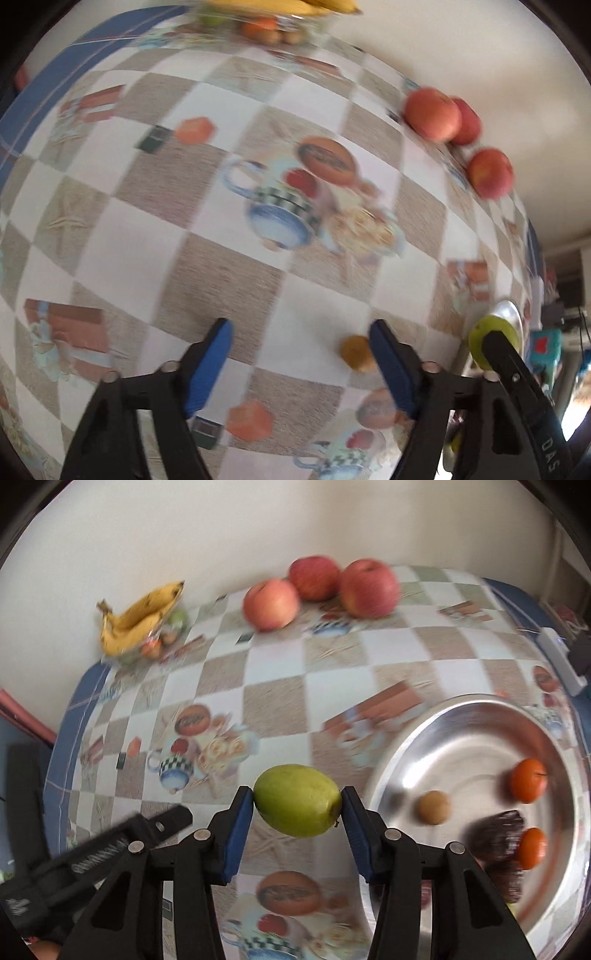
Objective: Organize fruits
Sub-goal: 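Grasp the other green pear with the right tool while the left tool grasps a small brown kiwi, then carry the pear and kiwi into the steel bowl and open both tools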
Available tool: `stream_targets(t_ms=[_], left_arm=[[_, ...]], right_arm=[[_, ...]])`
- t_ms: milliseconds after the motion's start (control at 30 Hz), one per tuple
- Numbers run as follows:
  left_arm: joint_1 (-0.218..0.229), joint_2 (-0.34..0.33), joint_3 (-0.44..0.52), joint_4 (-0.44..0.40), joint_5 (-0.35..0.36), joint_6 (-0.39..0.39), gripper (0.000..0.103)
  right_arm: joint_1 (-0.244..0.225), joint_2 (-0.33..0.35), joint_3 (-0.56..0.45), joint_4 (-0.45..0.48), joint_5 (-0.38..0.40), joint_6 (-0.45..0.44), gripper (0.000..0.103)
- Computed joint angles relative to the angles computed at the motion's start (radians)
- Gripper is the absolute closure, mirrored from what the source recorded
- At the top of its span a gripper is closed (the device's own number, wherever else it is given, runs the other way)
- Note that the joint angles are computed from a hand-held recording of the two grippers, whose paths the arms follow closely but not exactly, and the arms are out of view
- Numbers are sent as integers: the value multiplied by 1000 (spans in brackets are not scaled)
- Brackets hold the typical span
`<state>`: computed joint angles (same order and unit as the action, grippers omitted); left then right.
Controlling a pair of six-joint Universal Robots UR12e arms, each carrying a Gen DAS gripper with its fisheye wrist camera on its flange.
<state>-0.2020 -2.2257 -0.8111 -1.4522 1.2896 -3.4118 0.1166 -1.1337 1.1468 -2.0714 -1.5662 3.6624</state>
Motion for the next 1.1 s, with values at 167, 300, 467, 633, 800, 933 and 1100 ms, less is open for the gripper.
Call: stream_targets(t_ms=[167,300,467,633,800,933,1100], left_arm=[[-19,-15,25,-18,-15,37,48],[-25,-17,25,-7,-15,42,60],[-30,-16,18,-6,-51,60,74],[-38,-19,24,-9,-39,65,77],[-44,-6,15,12,-142,94,77],[-71,-7,30,6,-186,195,77],[-91,-12,37,-20,-192,241,73]], right_arm=[[-12,-23,26,13,-14,-3,53],[-22,-43,51,9,-15,-5,53],[-34,-65,78,-16,-15,3,53],[-47,-85,105,-29,-10,24,53],[-64,-104,130,-20,-6,64,53],[-77,-113,141,26,-3,103,52],[-88,-124,161,55,23,128,52]])
